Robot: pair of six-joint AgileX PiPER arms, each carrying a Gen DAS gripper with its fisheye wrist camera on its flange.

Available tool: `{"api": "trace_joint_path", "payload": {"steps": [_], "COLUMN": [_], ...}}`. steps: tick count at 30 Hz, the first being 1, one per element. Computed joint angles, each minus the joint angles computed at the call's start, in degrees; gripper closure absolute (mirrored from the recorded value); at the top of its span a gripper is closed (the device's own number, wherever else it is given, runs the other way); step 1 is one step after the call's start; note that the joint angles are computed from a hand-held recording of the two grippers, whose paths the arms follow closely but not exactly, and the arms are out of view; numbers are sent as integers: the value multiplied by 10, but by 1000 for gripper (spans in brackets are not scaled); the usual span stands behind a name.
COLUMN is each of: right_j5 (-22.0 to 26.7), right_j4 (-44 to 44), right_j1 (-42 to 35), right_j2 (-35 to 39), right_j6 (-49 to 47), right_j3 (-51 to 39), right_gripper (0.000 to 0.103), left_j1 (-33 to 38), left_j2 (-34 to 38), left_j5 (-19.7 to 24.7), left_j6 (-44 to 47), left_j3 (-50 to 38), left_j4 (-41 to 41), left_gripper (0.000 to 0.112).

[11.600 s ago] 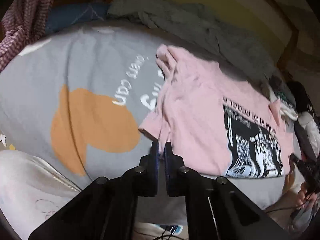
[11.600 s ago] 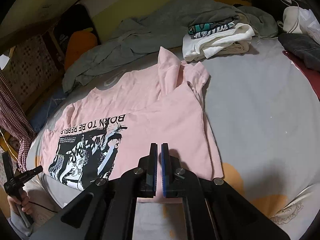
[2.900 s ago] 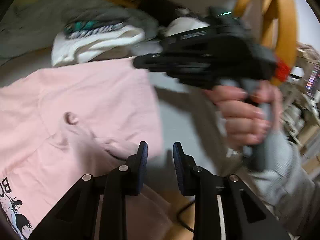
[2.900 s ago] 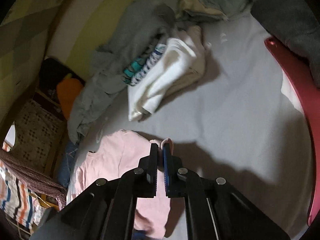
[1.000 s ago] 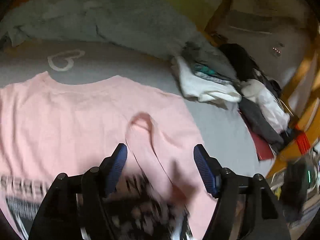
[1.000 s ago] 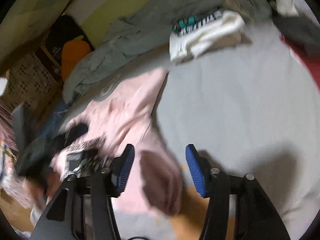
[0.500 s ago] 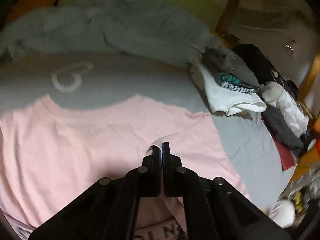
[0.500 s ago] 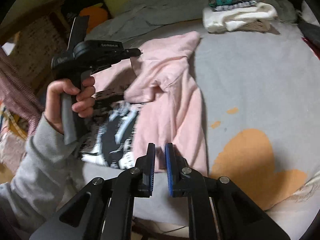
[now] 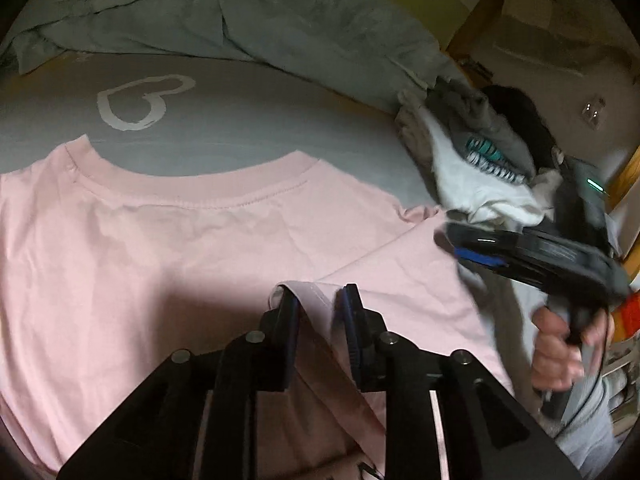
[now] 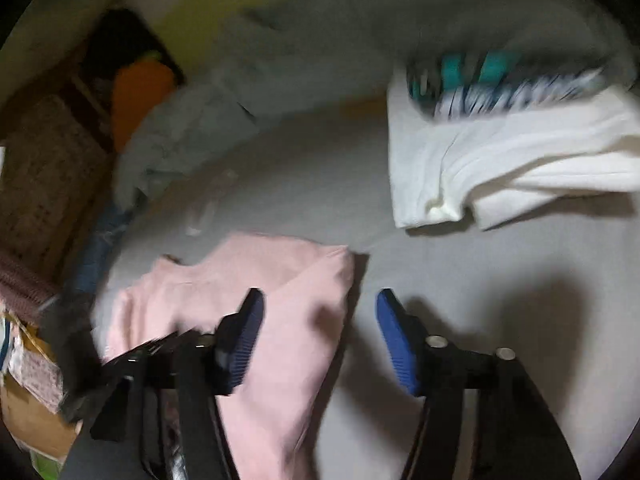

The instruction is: Fold small clothes

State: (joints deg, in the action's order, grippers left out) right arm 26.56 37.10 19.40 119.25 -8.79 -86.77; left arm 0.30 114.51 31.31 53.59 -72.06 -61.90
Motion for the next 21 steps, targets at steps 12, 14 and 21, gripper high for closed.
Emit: {"api": "trace_joint_path", "payload": {"steps": [12, 14, 21], "right_j5": [-47, -60, -205], "right_j4": [-102, -107, 250], "right_j1": [10, 10, 77], "right_j2": [71, 24, -228], "right_j6": [107, 115, -243], "right_j3": [-58, 0, 323], "right_gripper": [97, 92, 86], "left_j1": [-29, -29, -9], "left_j2": [22, 2, -112], "left_j5": [-34, -46, -105], "left_j6": [-163, -144, -71], "left_j3": [-58, -34, 94], "left_j4": [181, 182, 165], "left_gripper": [107, 87, 41]}}
